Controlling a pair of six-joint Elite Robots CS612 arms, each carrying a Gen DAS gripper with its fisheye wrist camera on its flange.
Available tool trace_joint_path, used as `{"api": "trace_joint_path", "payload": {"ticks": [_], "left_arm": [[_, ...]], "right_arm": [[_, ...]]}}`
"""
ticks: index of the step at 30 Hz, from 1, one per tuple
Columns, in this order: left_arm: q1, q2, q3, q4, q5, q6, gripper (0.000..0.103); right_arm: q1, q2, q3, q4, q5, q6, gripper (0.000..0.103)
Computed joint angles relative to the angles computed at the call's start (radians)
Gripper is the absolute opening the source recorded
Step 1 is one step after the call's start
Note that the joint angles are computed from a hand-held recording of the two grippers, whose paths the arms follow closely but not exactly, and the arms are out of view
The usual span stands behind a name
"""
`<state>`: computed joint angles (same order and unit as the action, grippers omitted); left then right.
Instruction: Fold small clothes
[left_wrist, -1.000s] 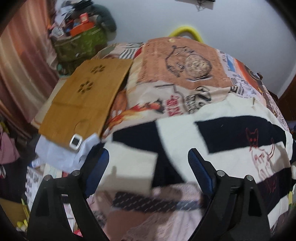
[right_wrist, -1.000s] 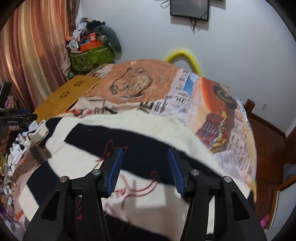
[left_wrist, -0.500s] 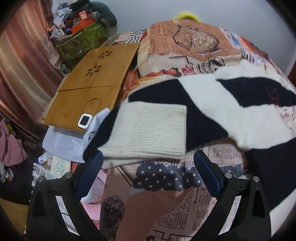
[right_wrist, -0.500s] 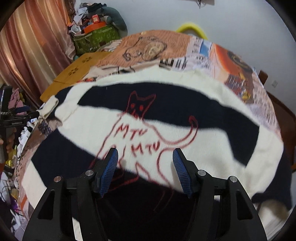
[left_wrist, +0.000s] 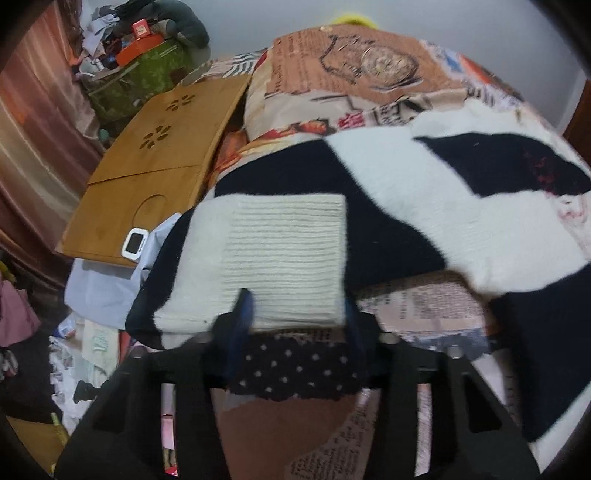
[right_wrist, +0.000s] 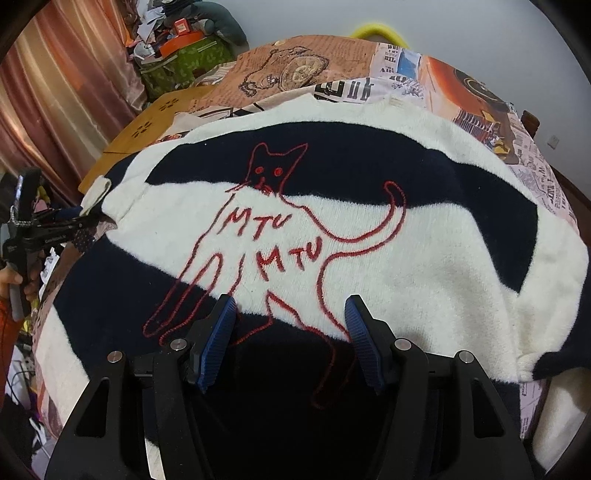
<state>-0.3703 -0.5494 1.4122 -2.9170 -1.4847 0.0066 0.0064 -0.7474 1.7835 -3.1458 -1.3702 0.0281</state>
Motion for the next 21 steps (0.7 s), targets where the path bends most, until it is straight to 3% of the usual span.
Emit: {"api": "trace_joint_path", "payload": {"ticks": [4, 8, 13, 16, 21], "left_arm": [[0.007, -0.010, 0.003, 0.004, -0.045, -0.026, 0.011], [0.016, -0.021, 0.010, -0.014, -0.074, -0.066, 0.009], [0.017, -0.035, 0.010, -0.019, -0.053, -0.112, 0.008], [0.011, -0.053, 0.007, -0.040, -0.046, -0.136, 0.007], [-0.010, -0.076, -0.029, -0.074, -0.098, -0.123, 0.007]], "right_arm": [[-0.002, 0.002, 0.001, -0.007, 0.006, 0.008, 0.057], [-0.003, -0.001, 0.008, -0.017, 0.009, 0.009, 0.057], [-0.007, -0.003, 0.015, -0.029, 0.021, 0.018, 0.057], [-0.009, -0.006, 0.021, -0.042, 0.024, 0.016, 0.057], [-0.013, -0.012, 0.030, -0.071, 0.030, 0.022, 0.057]]}}
